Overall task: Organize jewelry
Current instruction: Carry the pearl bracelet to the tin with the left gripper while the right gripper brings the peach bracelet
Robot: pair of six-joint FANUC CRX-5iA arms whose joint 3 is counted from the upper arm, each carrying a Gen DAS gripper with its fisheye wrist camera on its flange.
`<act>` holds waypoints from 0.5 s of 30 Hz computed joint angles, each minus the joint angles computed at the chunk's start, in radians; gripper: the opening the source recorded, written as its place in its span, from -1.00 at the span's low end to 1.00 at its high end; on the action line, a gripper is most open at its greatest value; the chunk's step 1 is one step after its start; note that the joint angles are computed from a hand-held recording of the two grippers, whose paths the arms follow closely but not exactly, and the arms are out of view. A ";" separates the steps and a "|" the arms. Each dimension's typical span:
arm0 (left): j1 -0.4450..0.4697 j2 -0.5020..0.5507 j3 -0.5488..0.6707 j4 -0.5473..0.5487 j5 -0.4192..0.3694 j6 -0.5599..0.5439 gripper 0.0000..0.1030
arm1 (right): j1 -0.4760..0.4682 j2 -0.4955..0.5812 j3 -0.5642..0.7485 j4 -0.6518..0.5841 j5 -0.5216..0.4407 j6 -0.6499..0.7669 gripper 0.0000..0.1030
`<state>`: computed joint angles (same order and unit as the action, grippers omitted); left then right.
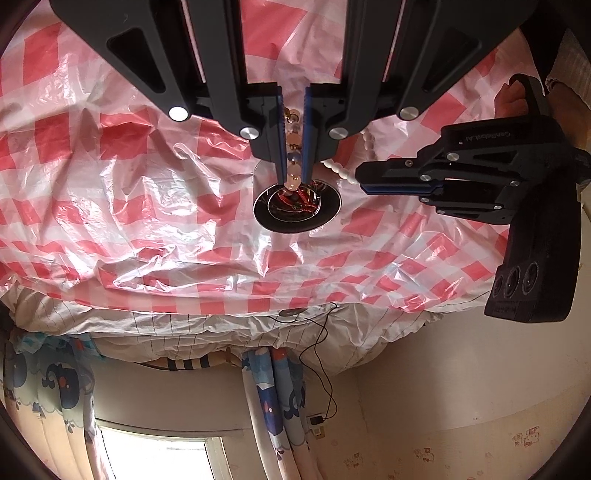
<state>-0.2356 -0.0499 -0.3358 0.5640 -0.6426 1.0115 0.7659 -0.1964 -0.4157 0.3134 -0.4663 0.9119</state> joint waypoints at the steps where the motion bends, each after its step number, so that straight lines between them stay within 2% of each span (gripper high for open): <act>1: -0.002 0.001 0.004 -0.008 0.003 0.005 -0.87 | -0.001 -0.001 0.001 -0.008 0.005 0.005 -0.84; 11: -0.012 0.006 0.032 -0.035 0.033 0.037 -0.87 | -0.013 0.001 0.012 -0.073 0.050 0.047 -0.84; 15: -0.008 0.010 0.030 -0.004 0.049 0.029 -0.87 | -0.031 0.005 0.042 -0.182 0.056 0.122 -0.84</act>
